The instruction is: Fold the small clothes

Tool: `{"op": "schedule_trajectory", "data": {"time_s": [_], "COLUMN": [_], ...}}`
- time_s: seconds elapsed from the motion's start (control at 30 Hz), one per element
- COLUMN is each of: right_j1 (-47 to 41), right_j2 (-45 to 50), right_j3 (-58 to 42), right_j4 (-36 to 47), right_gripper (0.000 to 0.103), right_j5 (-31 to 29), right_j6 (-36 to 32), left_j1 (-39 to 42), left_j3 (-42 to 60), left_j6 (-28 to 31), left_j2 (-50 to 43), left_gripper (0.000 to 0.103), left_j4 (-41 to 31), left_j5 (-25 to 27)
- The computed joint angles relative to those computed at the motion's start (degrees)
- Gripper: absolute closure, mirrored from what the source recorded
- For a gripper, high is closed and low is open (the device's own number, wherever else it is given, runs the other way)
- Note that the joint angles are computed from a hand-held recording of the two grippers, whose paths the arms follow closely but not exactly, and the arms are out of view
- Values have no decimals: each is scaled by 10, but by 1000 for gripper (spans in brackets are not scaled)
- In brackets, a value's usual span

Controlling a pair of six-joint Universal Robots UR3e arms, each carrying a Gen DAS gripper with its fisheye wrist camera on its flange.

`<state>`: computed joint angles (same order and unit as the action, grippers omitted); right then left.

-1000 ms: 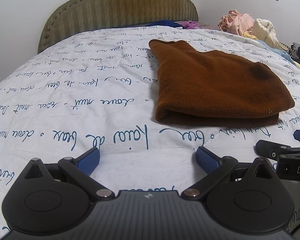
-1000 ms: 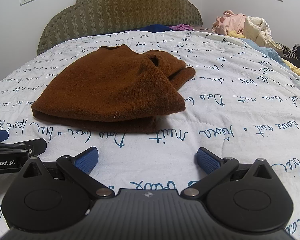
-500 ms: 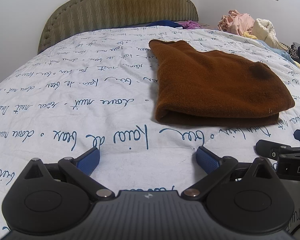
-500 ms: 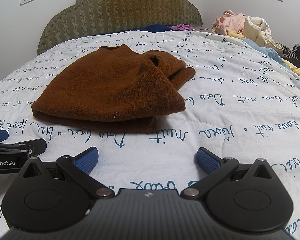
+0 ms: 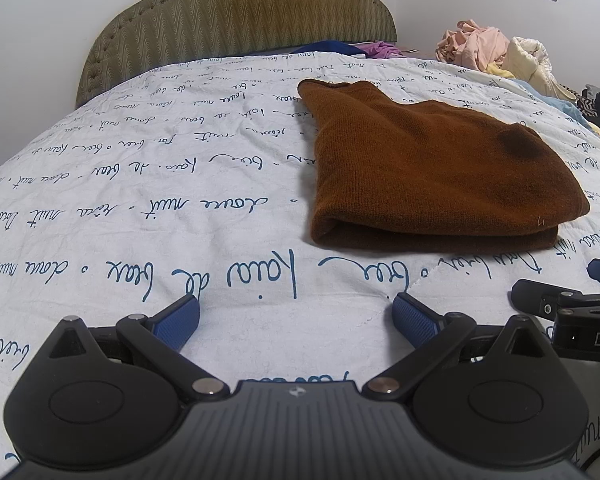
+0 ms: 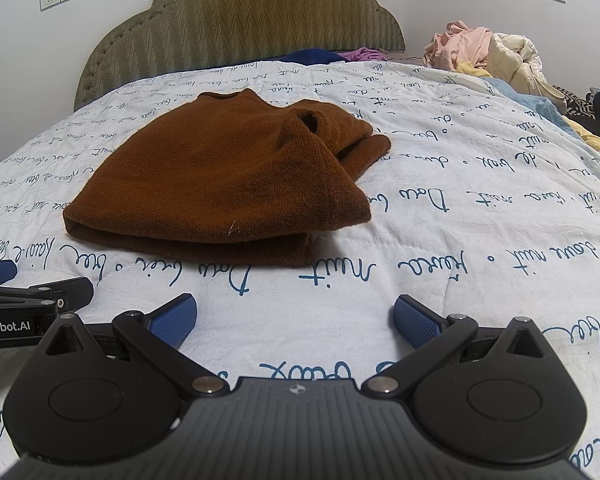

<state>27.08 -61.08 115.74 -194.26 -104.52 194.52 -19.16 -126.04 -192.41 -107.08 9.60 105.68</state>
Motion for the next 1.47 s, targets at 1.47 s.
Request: {"op": "schedule_trajectory", "data": {"time_s": [1.47], "right_j1": [0], "right_j2": [1], "right_j3": [0], "right_j4": [-1], "right_gripper": [0], "right_j5": [0], "right_j6": [0], "left_j1": [8], "left_j3": [-5], "left_j6": [8], "left_j2": [5], "left_gripper": [0], "left_j4": [1], "left_j5": [-10]}}
